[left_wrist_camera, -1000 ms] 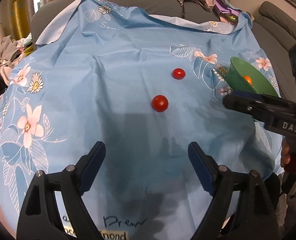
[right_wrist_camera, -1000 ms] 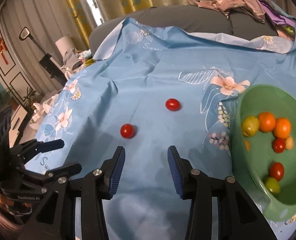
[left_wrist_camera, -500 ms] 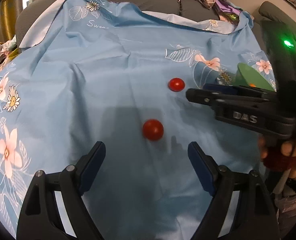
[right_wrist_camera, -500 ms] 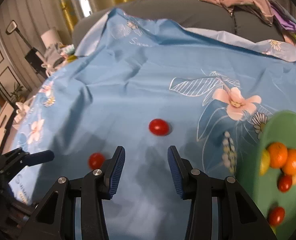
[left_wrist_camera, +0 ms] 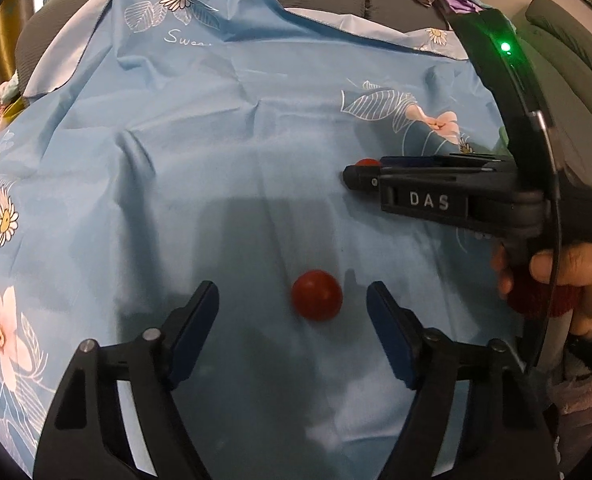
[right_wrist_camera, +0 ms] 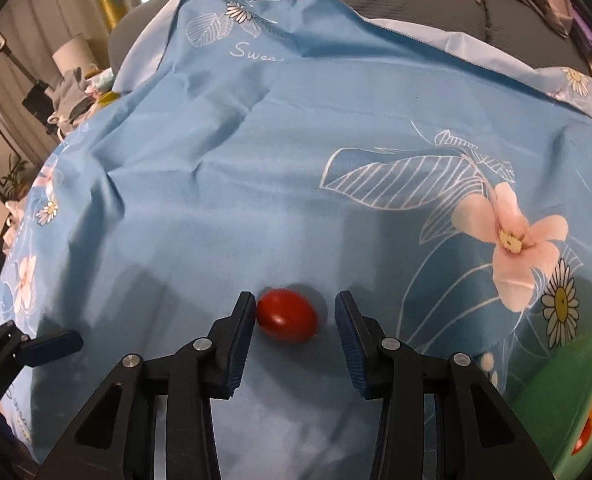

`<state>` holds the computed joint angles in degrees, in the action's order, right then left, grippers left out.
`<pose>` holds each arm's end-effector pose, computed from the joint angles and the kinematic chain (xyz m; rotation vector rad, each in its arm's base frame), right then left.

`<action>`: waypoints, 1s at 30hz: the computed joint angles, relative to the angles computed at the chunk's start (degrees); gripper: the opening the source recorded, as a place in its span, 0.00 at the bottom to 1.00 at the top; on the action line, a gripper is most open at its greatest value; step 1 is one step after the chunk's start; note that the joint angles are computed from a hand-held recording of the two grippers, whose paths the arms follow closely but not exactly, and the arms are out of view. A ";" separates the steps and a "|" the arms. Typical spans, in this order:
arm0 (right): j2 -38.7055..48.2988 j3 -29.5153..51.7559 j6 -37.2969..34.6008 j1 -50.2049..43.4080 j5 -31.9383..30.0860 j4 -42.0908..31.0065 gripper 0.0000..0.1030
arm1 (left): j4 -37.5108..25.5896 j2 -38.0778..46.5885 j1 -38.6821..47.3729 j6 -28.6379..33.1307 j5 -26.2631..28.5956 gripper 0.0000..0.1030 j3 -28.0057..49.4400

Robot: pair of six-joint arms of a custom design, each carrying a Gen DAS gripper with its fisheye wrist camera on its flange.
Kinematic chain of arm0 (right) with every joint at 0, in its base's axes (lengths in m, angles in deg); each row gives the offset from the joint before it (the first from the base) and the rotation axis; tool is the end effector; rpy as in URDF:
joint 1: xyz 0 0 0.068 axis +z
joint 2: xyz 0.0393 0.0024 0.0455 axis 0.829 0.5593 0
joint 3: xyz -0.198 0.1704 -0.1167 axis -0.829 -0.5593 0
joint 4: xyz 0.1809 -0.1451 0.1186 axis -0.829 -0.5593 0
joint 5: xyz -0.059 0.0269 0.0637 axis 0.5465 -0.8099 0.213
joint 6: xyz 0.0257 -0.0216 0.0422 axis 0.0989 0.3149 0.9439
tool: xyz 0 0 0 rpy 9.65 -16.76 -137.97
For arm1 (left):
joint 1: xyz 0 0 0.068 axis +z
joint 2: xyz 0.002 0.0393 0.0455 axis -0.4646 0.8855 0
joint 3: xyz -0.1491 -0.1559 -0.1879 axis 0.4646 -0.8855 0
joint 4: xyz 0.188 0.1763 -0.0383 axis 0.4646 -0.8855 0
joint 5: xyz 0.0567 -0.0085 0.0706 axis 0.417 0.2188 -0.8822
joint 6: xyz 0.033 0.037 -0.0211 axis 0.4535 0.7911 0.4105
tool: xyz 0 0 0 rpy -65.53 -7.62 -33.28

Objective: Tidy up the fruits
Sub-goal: 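Grasp a red cherry tomato with the left tool while the right tool grasps the other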

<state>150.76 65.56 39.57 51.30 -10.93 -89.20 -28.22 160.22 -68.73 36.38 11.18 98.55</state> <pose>0.3522 -0.0133 0.0268 -0.8837 2.5084 0.4094 0.2215 -0.1781 0.0277 -0.2438 2.5596 -0.1556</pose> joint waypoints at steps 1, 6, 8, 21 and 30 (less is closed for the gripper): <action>-0.23 -0.62 -0.88 0.07 0.56 0.85 0.30 | -0.72 0.40 0.17 0.41 0.25 0.66 0.78; -1.51 -1.88 -1.93 -1.28 -1.66 0.84 0.30 | -2.55 2.64 0.69 1.57 1.08 0.55 3.52; -3.13 -2.61 -2.50 -2.74 -3.75 -0.30 0.30 | -3.52 3.71 0.72 1.94 1.19 0.44 4.65; -10.46 -8.19 -10.33 -10.86 -12.73 -7.41 0.30 | -8.81 1.87 -1.58 0.88 -5.04 0.25 5.56; -14.54 -11.98 -19.76 -17.99 -16.16 -14.31 0.30 | -15.67 -6.05 -7.74 -4.51 -10.41 0.25 3.86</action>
